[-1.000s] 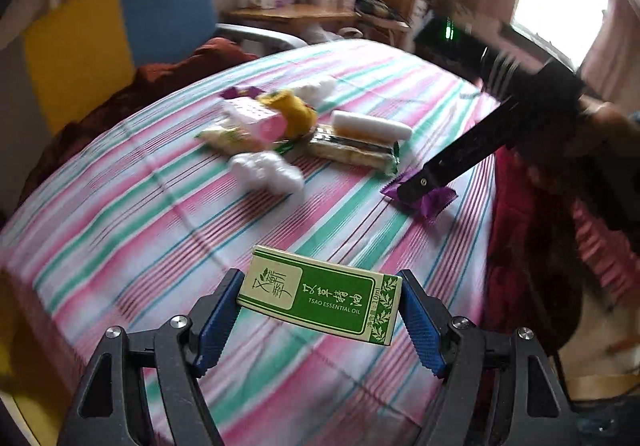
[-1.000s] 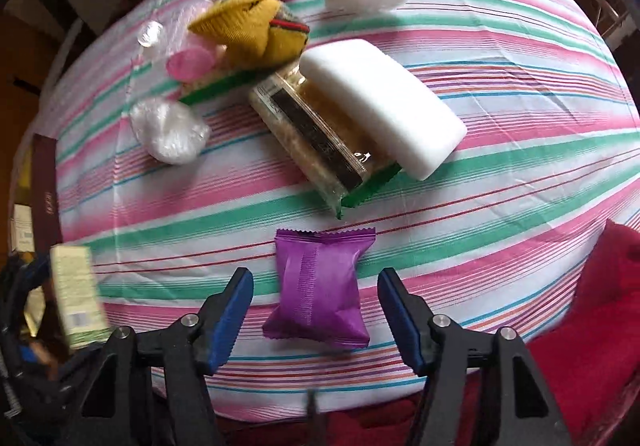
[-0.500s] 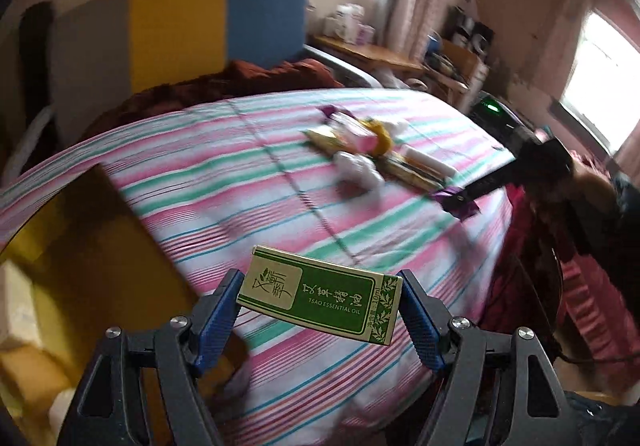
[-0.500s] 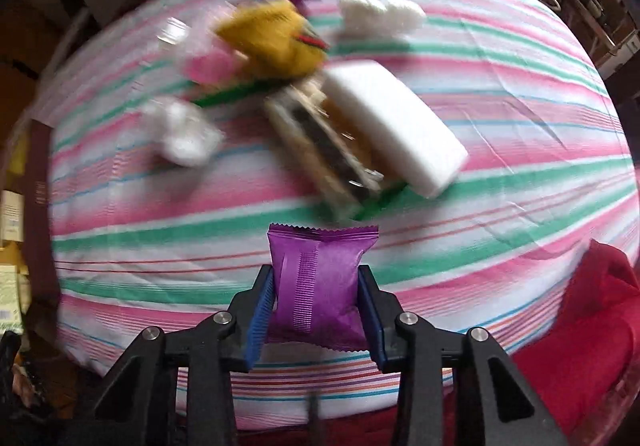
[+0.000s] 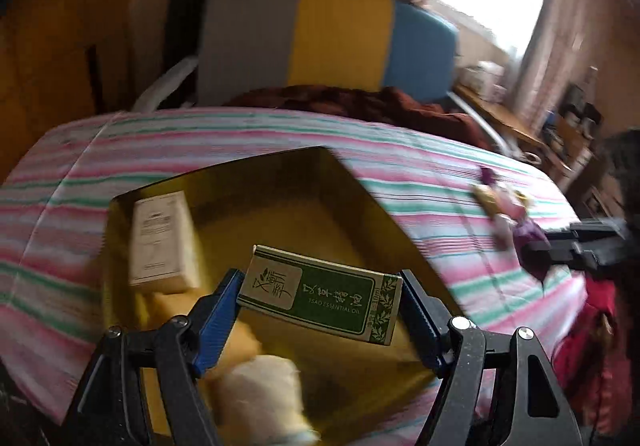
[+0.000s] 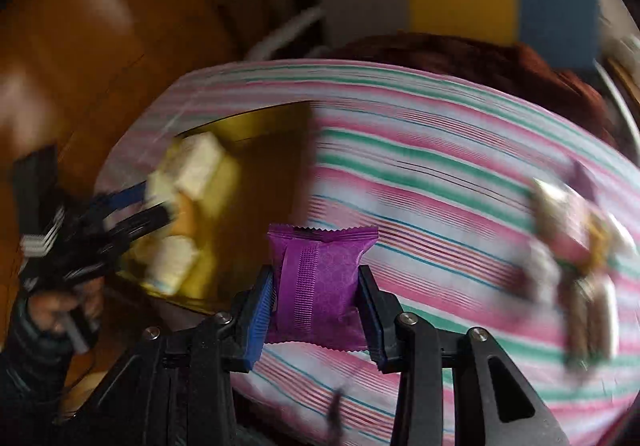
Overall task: Organize objects
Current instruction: 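Carry the green box and purple packet over the gold tray, then release the green box from the left gripper while the right gripper drops the purple packet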
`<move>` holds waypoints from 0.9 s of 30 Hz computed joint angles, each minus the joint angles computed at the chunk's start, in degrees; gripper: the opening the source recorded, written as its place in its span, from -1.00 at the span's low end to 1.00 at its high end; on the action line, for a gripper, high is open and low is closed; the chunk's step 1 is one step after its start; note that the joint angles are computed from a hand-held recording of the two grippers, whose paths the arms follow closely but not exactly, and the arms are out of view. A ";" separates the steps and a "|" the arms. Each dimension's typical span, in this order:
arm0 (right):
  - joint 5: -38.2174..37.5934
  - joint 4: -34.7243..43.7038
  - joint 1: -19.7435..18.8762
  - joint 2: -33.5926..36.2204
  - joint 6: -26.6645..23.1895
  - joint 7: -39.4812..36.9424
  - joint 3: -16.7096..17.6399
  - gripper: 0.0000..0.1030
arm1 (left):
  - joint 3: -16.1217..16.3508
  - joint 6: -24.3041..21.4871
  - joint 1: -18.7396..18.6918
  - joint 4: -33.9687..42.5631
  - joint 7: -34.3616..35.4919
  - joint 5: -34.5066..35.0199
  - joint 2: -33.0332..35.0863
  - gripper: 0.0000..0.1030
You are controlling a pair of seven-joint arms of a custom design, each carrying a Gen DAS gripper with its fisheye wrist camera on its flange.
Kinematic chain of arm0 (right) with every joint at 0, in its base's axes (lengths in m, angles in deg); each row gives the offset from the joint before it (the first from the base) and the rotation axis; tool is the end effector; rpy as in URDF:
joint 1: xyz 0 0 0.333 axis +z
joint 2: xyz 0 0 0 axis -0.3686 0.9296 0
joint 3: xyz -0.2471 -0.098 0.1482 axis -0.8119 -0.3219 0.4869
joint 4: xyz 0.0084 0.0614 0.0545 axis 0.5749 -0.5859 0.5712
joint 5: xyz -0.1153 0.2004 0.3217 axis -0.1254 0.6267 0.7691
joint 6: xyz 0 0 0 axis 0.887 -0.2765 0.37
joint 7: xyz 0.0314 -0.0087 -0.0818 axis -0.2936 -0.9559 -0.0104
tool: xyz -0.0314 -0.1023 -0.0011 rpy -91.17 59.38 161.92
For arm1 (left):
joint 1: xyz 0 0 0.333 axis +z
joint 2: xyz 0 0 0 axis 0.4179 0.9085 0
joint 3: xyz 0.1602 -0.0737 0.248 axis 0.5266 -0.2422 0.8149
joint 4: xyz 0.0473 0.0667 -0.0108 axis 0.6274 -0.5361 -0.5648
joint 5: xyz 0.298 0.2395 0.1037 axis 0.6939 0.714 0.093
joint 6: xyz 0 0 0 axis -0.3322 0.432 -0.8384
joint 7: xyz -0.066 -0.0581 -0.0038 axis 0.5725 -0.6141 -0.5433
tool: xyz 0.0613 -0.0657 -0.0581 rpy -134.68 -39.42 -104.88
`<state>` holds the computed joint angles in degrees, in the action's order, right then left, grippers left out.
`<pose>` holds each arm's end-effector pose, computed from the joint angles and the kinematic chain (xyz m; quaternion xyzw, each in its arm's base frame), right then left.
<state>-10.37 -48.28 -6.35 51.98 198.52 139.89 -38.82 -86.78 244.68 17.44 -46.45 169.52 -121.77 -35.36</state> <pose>0.5277 0.1630 0.5185 -0.7269 0.6270 -0.0622 0.2733 0.5709 -0.1483 0.4743 -0.5552 0.7454 -0.3464 0.1271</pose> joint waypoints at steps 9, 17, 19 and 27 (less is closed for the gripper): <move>0.56 11.38 3.64 13.15 -5.03 -5.39 3.93 -0.22 | -0.04 -4.31 2.89 7.23 -8.05 7.03 7.13 0.48; -2.13 13.11 4.06 17.07 -7.70 -4.12 4.57 -0.22 | -0.93 -8.06 2.94 11.85 -12.74 15.13 12.02 0.48; -1.86 13.21 3.86 17.32 -8.10 -4.37 4.60 -0.22 | -0.98 -8.86 2.74 12.42 -13.81 17.10 12.81 0.48; -1.25 13.24 3.95 17.82 -8.03 -5.14 4.94 -0.19 | -1.26 -10.02 2.48 12.66 -15.77 21.13 13.87 0.48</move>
